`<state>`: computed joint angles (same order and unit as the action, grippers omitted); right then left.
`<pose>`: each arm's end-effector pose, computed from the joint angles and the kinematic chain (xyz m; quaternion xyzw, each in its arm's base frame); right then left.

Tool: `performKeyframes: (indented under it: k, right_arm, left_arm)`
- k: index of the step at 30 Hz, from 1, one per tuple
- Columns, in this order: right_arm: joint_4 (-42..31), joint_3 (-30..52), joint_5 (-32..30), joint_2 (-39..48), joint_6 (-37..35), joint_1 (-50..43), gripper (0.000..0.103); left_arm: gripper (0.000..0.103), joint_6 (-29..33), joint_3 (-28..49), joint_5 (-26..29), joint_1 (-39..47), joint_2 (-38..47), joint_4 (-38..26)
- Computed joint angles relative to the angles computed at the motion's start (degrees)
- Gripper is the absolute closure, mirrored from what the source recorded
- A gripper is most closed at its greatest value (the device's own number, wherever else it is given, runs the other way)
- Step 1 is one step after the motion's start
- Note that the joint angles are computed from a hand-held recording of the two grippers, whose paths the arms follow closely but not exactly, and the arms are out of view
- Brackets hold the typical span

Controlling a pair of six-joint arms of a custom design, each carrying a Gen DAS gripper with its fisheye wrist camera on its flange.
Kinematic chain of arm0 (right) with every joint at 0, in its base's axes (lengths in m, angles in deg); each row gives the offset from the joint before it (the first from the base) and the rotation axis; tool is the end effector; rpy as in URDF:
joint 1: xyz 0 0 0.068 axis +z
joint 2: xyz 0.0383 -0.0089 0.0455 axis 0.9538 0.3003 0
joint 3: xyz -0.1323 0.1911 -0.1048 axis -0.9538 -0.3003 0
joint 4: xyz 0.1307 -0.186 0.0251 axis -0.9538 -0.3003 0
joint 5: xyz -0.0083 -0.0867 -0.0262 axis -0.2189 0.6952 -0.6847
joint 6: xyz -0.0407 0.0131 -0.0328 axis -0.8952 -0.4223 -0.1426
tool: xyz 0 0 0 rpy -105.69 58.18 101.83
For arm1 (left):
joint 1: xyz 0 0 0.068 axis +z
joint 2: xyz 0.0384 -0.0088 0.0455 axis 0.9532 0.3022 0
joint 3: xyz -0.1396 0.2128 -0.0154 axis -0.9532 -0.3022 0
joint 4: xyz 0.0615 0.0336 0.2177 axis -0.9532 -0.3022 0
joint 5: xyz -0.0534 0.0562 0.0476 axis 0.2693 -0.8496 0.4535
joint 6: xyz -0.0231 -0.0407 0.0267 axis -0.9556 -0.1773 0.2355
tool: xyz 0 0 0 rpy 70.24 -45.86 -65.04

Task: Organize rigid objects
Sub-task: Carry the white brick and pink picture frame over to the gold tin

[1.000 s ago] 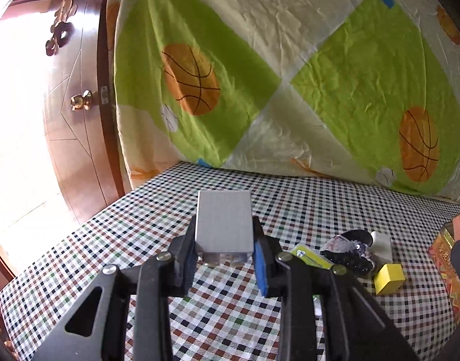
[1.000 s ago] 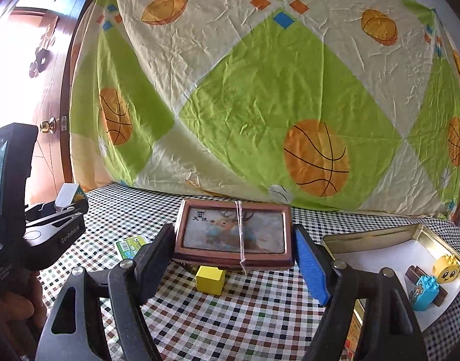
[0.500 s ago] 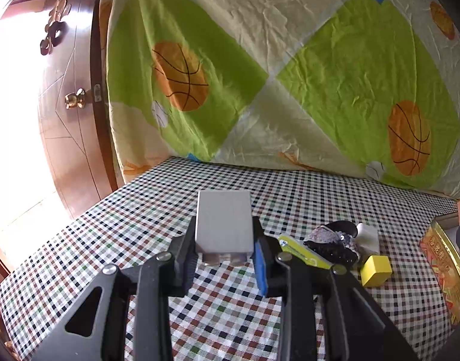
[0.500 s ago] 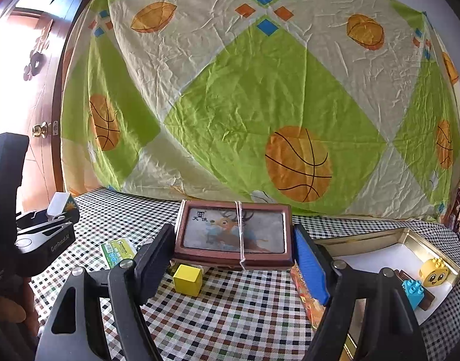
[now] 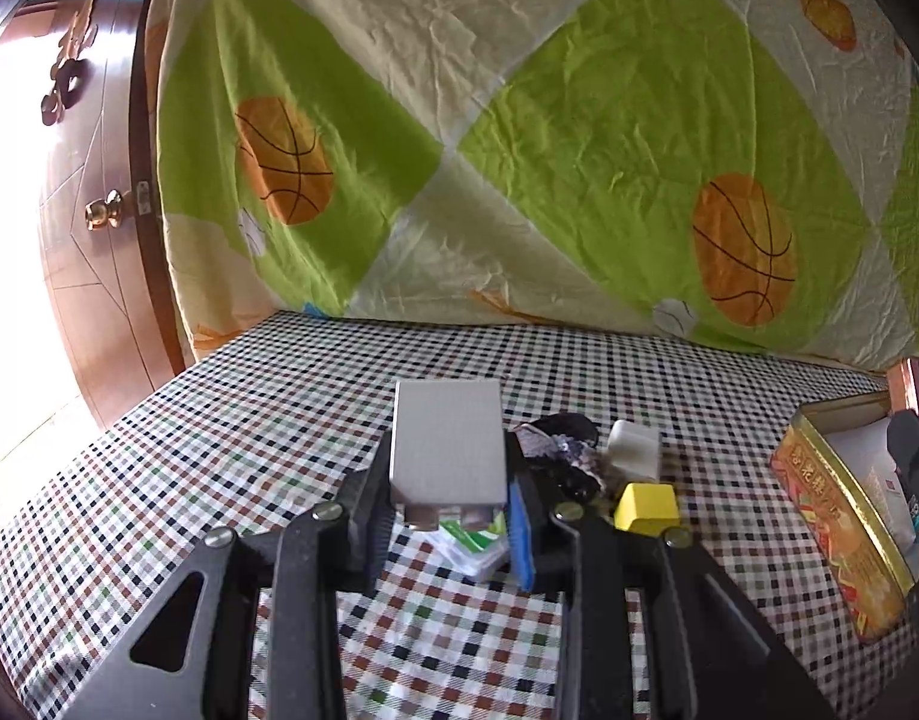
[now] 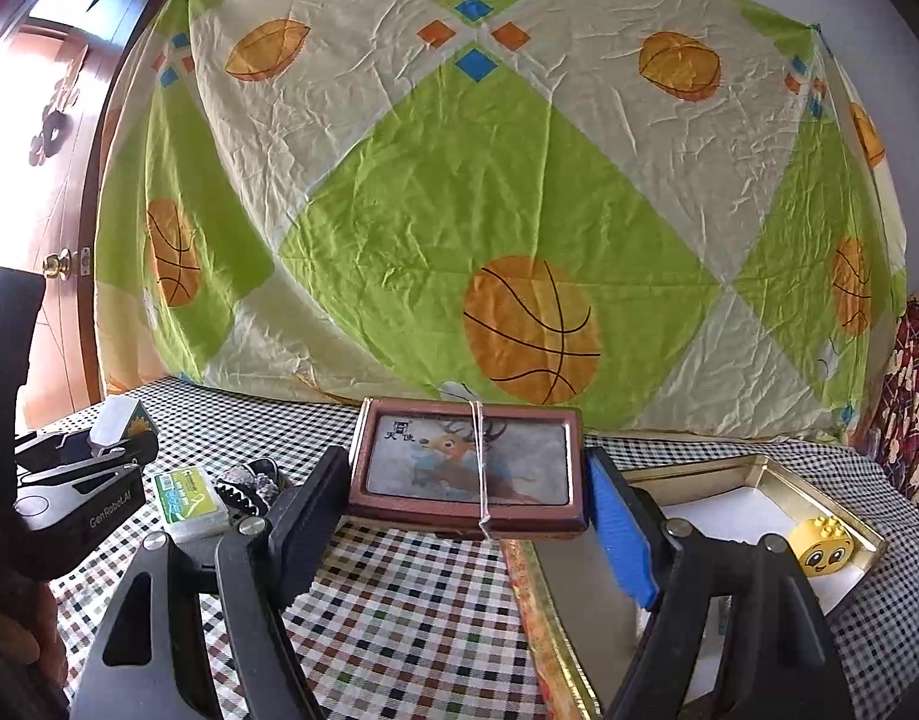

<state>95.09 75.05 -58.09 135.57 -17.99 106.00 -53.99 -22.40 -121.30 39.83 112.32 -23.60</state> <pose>0.2893 0.1762 0.1448 -0.1303 0.7629 0.0300 0.6325 0.2979 -0.1596 0.1374 -0.1749 0.8344 0.0929 0.5143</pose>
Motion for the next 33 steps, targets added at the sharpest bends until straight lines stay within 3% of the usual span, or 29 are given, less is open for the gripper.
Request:
performKeyframes:
  k: [33]
  right_arm:
    - [7.44,-7.56,-8.18,-4.94,-3.27,-18.4,0.024]
  left_arm:
    - [0.073,1.73,25.98,-2.09,-12.07,12.38,-10.44]
